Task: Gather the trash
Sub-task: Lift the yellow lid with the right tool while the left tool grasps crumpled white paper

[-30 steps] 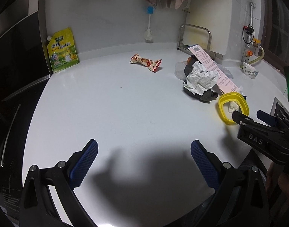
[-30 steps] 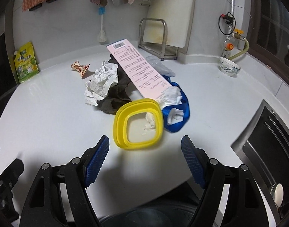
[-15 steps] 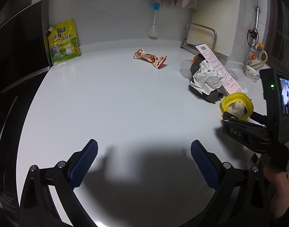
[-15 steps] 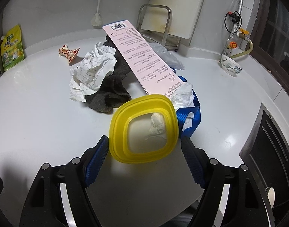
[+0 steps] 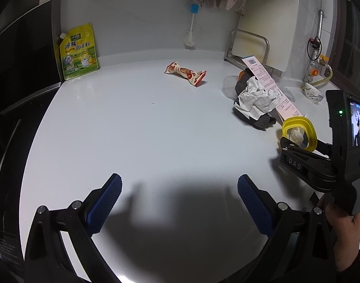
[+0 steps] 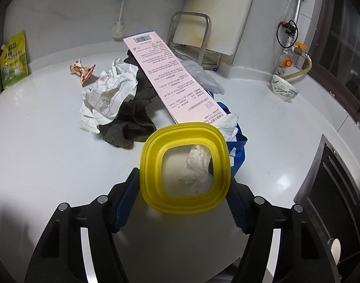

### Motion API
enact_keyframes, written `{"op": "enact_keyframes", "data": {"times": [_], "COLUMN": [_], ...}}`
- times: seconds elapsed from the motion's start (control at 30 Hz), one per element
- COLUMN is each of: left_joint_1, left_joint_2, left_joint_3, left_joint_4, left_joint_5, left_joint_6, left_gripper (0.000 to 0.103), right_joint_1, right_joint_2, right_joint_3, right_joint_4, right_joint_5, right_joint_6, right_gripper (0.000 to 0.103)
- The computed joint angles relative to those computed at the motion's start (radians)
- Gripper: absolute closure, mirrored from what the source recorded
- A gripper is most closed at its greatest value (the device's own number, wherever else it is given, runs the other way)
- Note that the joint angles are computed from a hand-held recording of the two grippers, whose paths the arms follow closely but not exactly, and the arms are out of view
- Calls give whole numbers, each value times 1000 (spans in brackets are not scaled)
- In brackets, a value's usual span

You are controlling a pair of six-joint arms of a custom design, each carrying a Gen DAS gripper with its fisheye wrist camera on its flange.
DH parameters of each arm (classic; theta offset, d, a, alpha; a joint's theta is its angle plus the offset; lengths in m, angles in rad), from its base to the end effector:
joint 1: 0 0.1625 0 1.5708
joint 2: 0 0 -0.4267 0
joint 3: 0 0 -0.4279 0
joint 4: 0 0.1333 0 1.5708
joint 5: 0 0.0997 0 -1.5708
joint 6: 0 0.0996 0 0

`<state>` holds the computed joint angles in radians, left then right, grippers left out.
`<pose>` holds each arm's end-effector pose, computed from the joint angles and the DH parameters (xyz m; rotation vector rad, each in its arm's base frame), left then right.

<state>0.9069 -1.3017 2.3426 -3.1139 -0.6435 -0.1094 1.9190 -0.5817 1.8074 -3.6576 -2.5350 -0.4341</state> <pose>-0.1070 -0.4824 0.2002 0.3428 2.2730 -0.9716 0.2563 -0.5552 0.0329 0.3186 -2.0349 0.8740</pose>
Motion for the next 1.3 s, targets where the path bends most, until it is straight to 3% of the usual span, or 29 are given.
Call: {"op": "enact_keyframes", "data": {"times": [0.17,0.4,0.7,1.13,1.3], "left_joint_1": [-8,-14,0,28,37], "left_joint_2": [10,68,218,415,464], "left_joint_3": [-13,-73,-207,-427,-480], "left_joint_4": [10,-8,-102,15,-8], "left_joint_5": [-16,-64,-97,-72,-37], "left_joint_6": [-5,6,56,73,114], "left_gripper": [6,6,6,6,7], "right_joint_1": [-5,-5,-45,-118,-146], "right_joint_2": [-72,-157,-256,-348,-357], "right_joint_3": [84,195,318,410,424], "right_joint_4": [-14,-67,-134,-182,-184], "right_joint_5": [76,118,164,303,343], "right_joint_6": [63,84,116,159,176], "right_gripper": [36,36,36,36,36]}}
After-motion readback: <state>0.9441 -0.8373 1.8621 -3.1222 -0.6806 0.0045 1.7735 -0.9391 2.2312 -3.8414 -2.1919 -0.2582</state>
